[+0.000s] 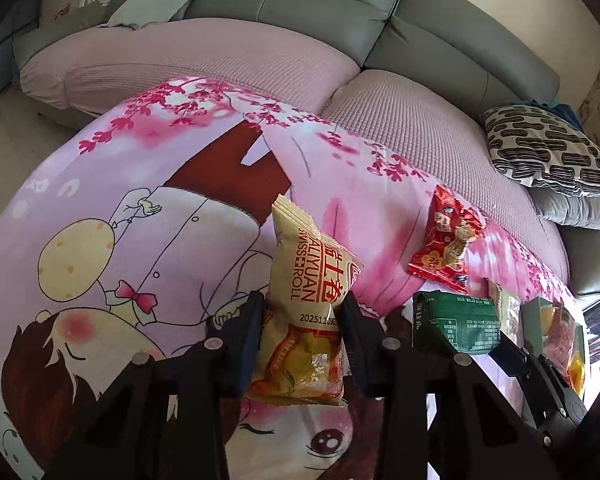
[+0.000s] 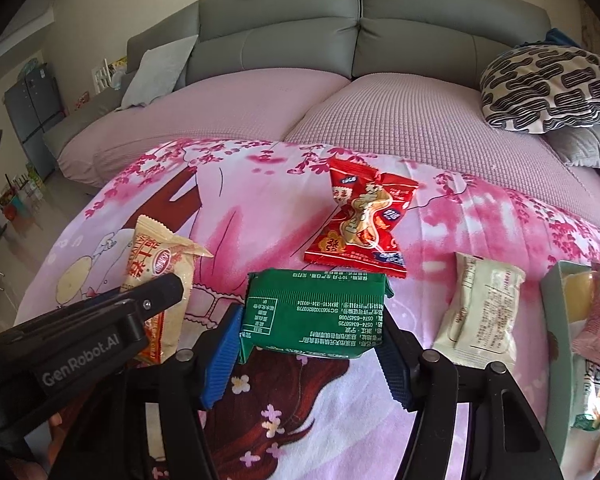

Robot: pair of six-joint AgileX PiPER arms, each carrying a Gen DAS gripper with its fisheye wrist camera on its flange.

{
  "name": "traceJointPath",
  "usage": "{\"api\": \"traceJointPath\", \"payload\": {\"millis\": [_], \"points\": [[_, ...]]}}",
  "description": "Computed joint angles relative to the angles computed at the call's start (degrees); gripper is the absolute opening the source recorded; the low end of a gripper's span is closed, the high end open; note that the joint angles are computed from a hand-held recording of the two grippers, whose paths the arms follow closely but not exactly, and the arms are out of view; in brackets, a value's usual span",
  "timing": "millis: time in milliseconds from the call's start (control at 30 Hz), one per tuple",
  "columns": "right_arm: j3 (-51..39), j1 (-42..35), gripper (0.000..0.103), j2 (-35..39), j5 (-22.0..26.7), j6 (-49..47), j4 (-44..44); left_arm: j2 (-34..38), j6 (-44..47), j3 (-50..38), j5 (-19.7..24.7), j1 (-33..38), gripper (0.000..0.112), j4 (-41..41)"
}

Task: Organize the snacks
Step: 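Grasp the yellow Swiss roll bag with the left tool while the right grasps the green cracker pack, then carry the Swiss roll bag and green cracker pack over the tray with both tools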

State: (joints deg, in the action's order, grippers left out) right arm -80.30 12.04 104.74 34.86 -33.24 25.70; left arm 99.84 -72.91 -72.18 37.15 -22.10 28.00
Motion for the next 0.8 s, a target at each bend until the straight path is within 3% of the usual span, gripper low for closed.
{"api": "traceJointPath", "payload": {"millis": [467,800], "points": [[3.33,-7.78,0.066,-5.89,2.45,-0.63,0.38,0.04,-0.73,-6.59,6.55,-6.26,0.040,3.42],[2.30,-18.00,0.066,-7.88,5.28,-0.47,0.34,5.63,4.58,-18.11,10.10,-12.73,0.040,2.71]]}}
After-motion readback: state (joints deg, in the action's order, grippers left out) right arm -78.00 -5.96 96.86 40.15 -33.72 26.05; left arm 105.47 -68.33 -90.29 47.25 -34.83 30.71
